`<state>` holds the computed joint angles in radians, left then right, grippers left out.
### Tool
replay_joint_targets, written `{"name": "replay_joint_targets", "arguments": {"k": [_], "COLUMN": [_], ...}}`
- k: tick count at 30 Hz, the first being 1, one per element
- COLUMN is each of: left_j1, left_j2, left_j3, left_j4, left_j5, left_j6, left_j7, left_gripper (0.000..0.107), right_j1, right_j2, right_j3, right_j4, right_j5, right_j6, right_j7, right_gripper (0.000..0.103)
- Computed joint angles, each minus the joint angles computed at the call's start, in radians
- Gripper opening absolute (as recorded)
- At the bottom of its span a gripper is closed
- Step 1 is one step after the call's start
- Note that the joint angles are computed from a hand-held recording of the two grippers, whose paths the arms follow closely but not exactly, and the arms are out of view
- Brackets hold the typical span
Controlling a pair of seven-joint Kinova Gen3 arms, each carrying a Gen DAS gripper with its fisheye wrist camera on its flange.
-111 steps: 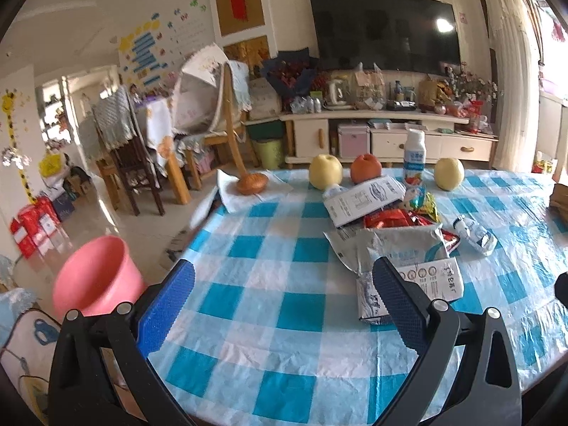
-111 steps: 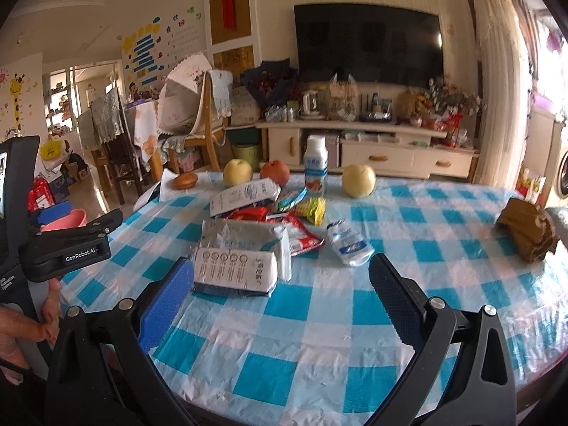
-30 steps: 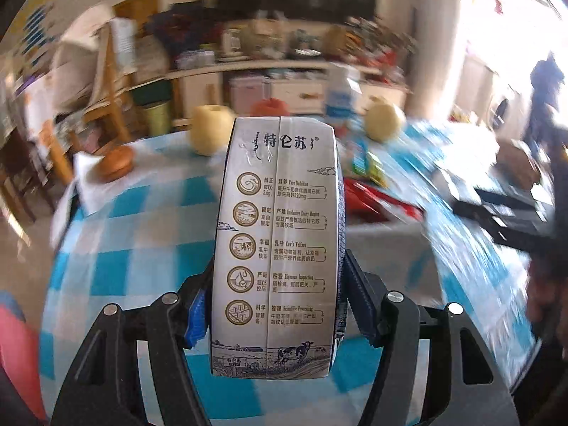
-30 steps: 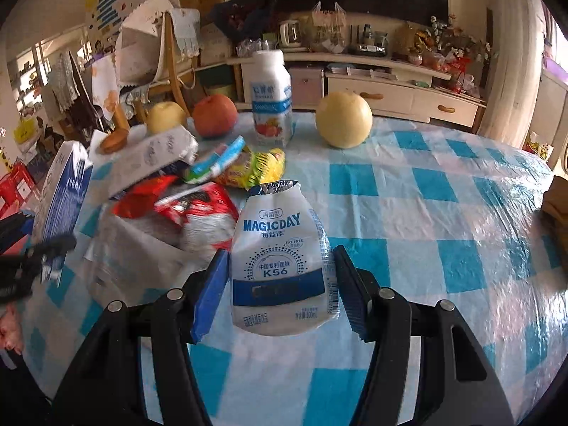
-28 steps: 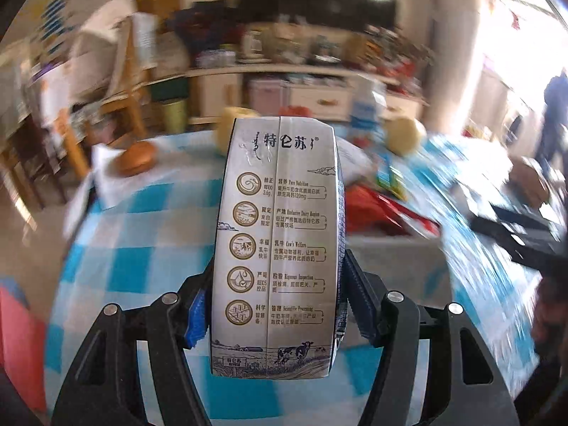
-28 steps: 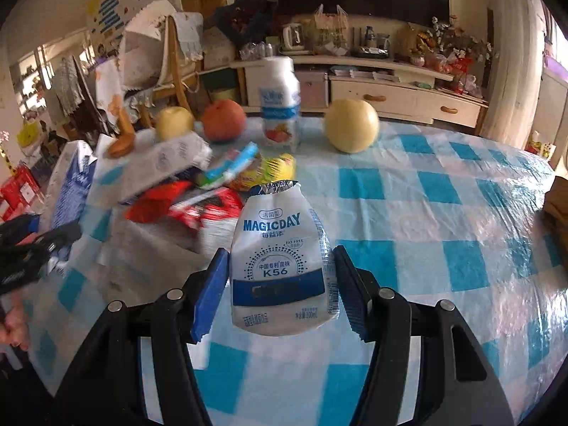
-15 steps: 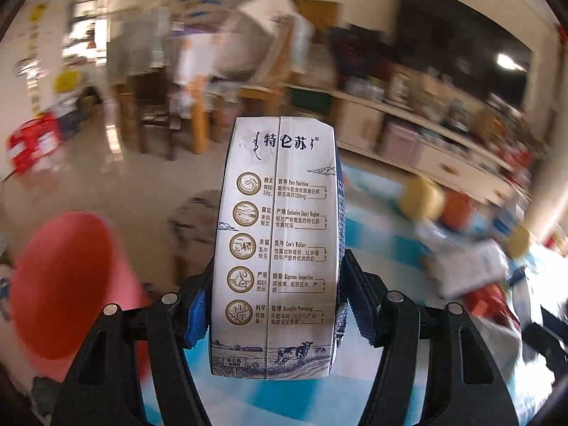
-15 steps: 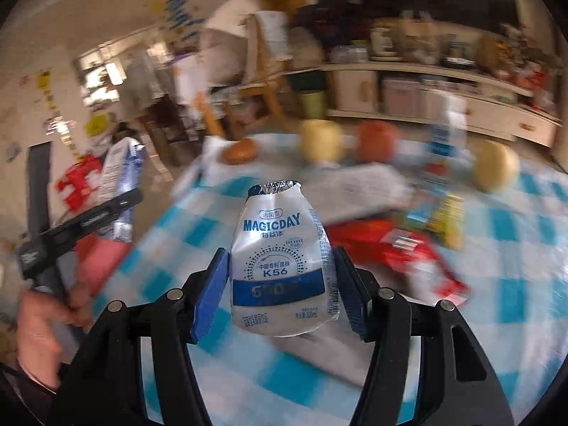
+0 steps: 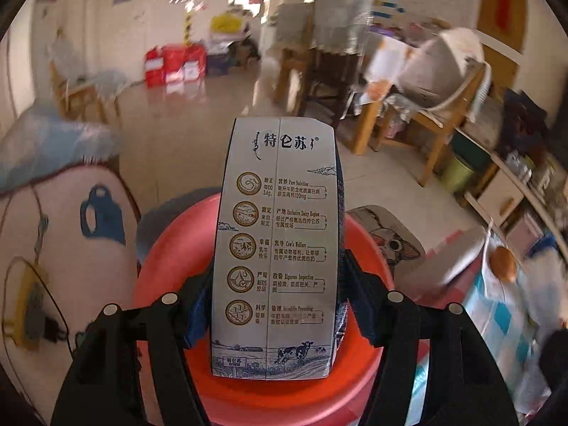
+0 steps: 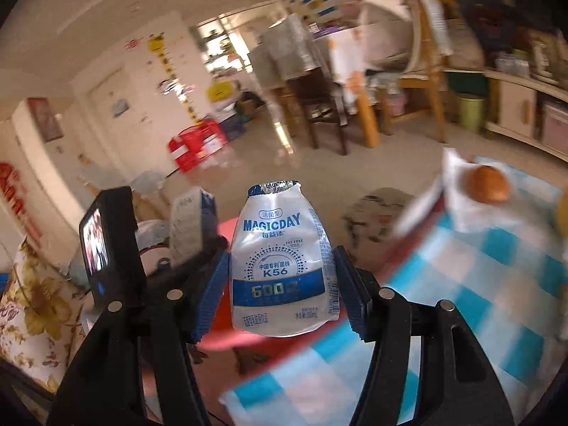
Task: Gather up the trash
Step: 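Carry both held items to the pink bucket and open both tools over it, then move both empty tools back over the table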
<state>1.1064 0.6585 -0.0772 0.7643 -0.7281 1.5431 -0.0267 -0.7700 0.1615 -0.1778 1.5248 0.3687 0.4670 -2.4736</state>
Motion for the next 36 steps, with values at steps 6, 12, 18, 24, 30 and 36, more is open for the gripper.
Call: {"name": "replay_joint_targets", "arguments": {"k": [6,12,18,24,30,36], "left_j1": [-0.054,-0.123,-0.075,-0.002,0.018,0.157], "left_j2": [-0.077,-0.110,-0.106,-0.027,-0.007,-0.040], "left_j3": [0.011,0.054,0.020,-0.021,0.036,-0.070], "left_j4": [0.172,0.260,0.251,0.081,0.029,0.162], "left_j5": [0.067,0.093,0.036,-0.033,-0.118,-0.248], "left_j6": [-0.092,-0.110,-0.080,-0.006,-0.055,-0.241], "left_j7": [0.104,0.149,0.169,0.024,-0.020,0.155], "left_gripper": [0.065,0.066,0.091,0.095,0.095,0.095], "right_j1": [0.104,0.269,0.141,-0.132,-0.410,-0.468], "right_j2": [0.158,0.229,0.143,0.010,-0.101,-0.162], "right_j3": [-0.119,-0.365,-0.228,0.038,0.216,0.142], "right_j4": [-0.136,-0.153,-0.073,0.059,0.196,0.279], "right_j5": [-0.099,0.073,0.254,0.426,0.601,0.714], "right_j6": [0.000,-0.014,-0.007,0.103,0.305,0.496], "right_j7": [0.102,-0.038,-0.282,-0.526,-0.770,-0.844], "right_gripper": [0.061,0.079,0.093,0.095,0.096,0.098]}}
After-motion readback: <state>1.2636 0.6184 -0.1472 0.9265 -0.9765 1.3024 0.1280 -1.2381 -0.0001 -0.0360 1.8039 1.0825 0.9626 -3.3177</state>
